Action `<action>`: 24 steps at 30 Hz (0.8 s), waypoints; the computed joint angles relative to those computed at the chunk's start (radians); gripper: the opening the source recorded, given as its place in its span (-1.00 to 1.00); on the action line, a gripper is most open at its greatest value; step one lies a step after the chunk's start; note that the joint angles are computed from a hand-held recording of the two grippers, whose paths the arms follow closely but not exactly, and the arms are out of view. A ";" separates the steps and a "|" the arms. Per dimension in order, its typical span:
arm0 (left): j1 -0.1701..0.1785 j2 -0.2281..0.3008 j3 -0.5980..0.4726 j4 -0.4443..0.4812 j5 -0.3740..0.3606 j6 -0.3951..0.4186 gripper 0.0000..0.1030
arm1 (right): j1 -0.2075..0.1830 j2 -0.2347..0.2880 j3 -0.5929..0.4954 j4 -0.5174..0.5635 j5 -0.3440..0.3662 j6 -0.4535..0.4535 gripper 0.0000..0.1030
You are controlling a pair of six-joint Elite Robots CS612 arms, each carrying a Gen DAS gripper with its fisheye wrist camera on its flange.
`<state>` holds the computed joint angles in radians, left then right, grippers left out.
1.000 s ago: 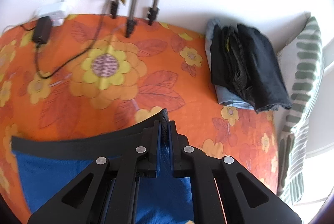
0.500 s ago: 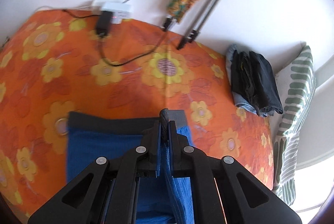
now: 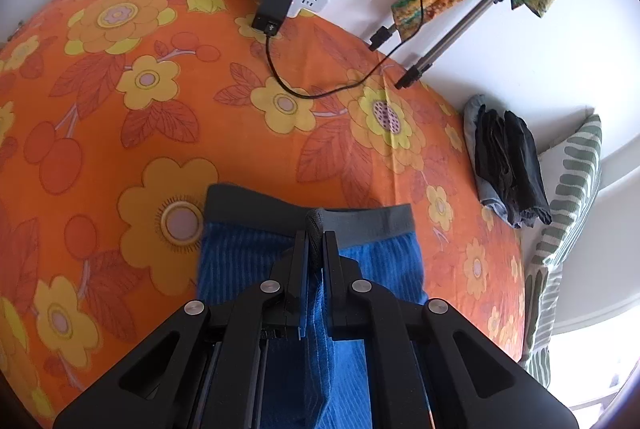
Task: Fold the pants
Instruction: 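Lift the briefs by the waistband with both grippers, letting them hang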
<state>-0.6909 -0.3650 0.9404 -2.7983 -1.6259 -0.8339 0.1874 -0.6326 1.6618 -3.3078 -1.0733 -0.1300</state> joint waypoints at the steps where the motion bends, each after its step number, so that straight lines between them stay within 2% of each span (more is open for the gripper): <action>1: 0.002 0.001 0.002 -0.006 0.000 -0.001 -0.91 | 0.004 0.008 -0.014 0.012 0.002 -0.001 -0.89; 17: 0.024 0.017 -0.004 0.053 0.013 0.017 -0.91 | 0.050 0.064 -0.112 0.106 0.030 -0.033 -0.89; 21: 0.024 0.020 -0.006 0.070 0.024 0.032 -0.91 | 0.043 0.058 -0.101 0.112 0.059 -0.032 -0.89; 24: 0.026 0.017 0.002 0.065 0.024 0.026 -0.91 | 0.016 0.049 -0.085 0.107 0.104 0.003 -0.89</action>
